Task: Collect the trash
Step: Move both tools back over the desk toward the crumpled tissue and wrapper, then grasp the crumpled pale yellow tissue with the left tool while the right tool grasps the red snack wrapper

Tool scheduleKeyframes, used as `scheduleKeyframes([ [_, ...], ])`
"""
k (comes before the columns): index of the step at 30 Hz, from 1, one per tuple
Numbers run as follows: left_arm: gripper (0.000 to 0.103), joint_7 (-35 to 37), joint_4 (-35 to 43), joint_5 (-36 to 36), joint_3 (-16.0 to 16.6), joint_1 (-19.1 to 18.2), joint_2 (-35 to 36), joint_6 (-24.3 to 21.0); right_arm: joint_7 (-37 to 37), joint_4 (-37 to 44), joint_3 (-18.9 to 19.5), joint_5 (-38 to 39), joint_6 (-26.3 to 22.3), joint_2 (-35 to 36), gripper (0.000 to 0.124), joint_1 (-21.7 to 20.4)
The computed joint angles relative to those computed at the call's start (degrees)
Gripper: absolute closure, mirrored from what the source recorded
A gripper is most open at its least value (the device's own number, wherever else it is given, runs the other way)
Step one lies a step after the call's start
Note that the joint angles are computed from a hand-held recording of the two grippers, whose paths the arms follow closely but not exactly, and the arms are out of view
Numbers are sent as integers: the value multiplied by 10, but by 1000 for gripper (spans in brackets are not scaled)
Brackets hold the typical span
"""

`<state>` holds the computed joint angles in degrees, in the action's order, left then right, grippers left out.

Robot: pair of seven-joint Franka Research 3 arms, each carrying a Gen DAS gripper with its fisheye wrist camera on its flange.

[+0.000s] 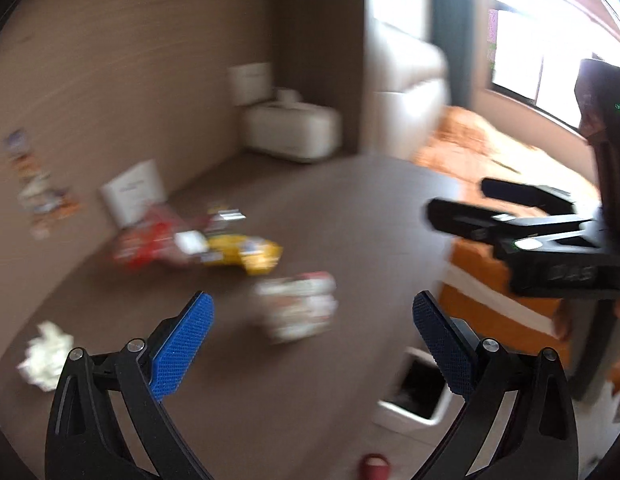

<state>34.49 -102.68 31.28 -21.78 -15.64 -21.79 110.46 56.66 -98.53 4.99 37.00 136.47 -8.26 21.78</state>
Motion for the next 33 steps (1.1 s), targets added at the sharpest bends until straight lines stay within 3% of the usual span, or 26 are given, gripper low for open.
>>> scheduleKeyframes([
  [4, 5, -11, -37, 20, 8, 23, -74, -67, -8, 47, 17, 9, -18, 28, 26, 20],
  [15, 5, 1, -137, 29, 39, 78, -228, -143, 48, 151, 63, -52, -23, 106, 26, 73],
  [21, 5, 26, -210, 11, 78, 87, -289, -131, 104, 175, 71, -107, -23, 136, 26, 97],
  [26, 5, 52, -257, -22, 112, 89, -313, -95, 151, 198, 73, -152, -22, 162, 25, 114],
  [33, 5, 85, -302, -64, 143, 103, -329, -45, 243, 302, 67, -220, -43, 252, 26, 148],
])
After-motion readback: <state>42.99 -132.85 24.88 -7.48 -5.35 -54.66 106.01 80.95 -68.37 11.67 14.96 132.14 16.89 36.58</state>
